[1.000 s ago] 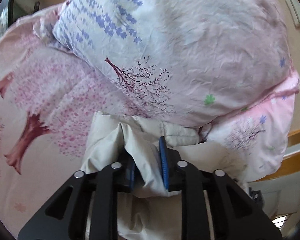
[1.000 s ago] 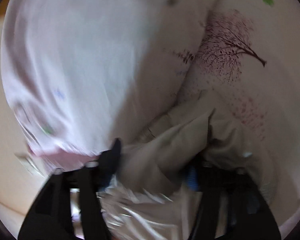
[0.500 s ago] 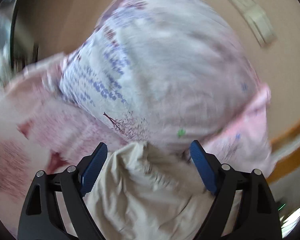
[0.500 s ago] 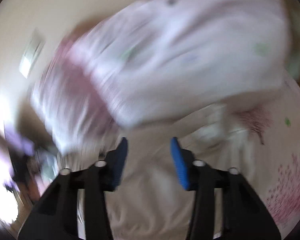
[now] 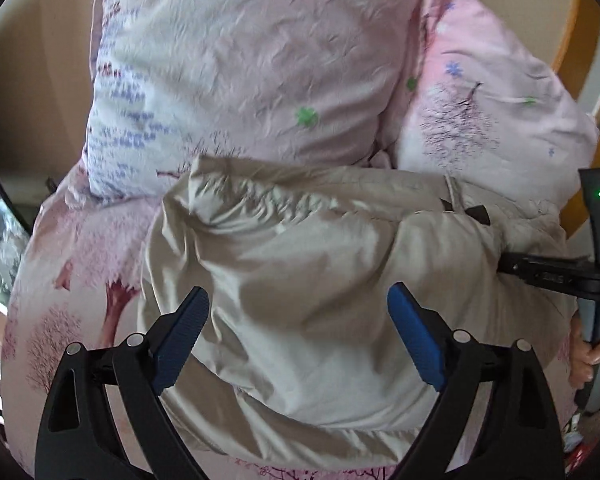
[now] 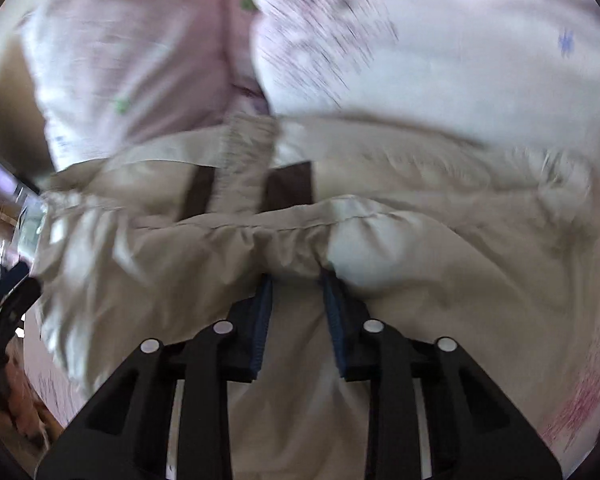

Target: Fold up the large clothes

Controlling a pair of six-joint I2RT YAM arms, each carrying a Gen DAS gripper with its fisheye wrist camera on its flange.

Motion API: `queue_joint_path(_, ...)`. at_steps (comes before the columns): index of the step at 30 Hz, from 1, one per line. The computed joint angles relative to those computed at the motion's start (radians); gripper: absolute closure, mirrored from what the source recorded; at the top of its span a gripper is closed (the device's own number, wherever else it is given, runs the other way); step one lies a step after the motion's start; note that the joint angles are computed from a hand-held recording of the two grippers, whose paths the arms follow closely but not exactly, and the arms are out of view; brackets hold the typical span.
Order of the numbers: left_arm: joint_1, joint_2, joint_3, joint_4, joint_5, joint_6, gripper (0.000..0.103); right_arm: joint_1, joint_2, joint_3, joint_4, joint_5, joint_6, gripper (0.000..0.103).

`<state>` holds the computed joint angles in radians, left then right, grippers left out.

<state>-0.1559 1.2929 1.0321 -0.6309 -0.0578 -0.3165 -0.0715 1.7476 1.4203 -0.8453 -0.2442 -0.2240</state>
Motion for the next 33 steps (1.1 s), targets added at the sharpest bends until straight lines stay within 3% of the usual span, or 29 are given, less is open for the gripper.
queue_joint_path(8,0.016,0.141,0.081,-0.014,-0.056,-0.035,0.011,0.028,0.17,0.151,-0.052,0.079,0.098,0.084)
queue_joint_path(11,0.036,0.188,0.121,-0.053,-0.039,-0.06,0.011,-0.017,0.169,0.163,-0.079,-0.002,0.095,0.083)
queue_joint_path(13,0.056,0.165,0.109,-0.061,0.009,-0.073,0.011,-0.088,0.07,0.07,-0.053,-0.098,0.038,0.077)
queue_joint_path(16,0.098,0.069,0.06,-0.069,0.081,-0.062,0.011,-0.26,-0.099,-0.071,-0.005,-0.255,-0.03,0.06)
queue_joint_path(18,0.147,-0.042,-0.005,-0.07,0.142,-0.058,0.011,-0.439,-0.173,-0.125,-0.006,-0.369,-0.053,0.032)
queue_joint_path(19,0.182,-0.098,-0.037,-0.078,0.178,-0.062,0.011,-0.512,-0.179,-0.131,-0.022,-0.407,-0.07,0.029)
queue_joint_path(23,0.329,-0.229,-0.131,-0.122,0.347,-0.1,0.011,-0.747,-0.061,-0.087,-0.156,-0.477,-0.145,0.028)
queue_joint_path(26,0.419,-0.273,-0.206,-0.138,0.464,-0.135,0.011,-0.845,0.083,-0.029,-0.255,-0.546,-0.104,0.028)
queue_joint_path(28,0.434,-0.29,-0.252,-0.132,0.491,-0.18,0.011,-0.893,0.185,-0.002,-0.311,-0.629,-0.08,0.028)
queue_joint_path(33,0.399,-0.278,-0.357,0.01,0.547,-0.333,0.01,-0.875,0.253,-0.027,-0.238,-0.699,0.005,0.021)
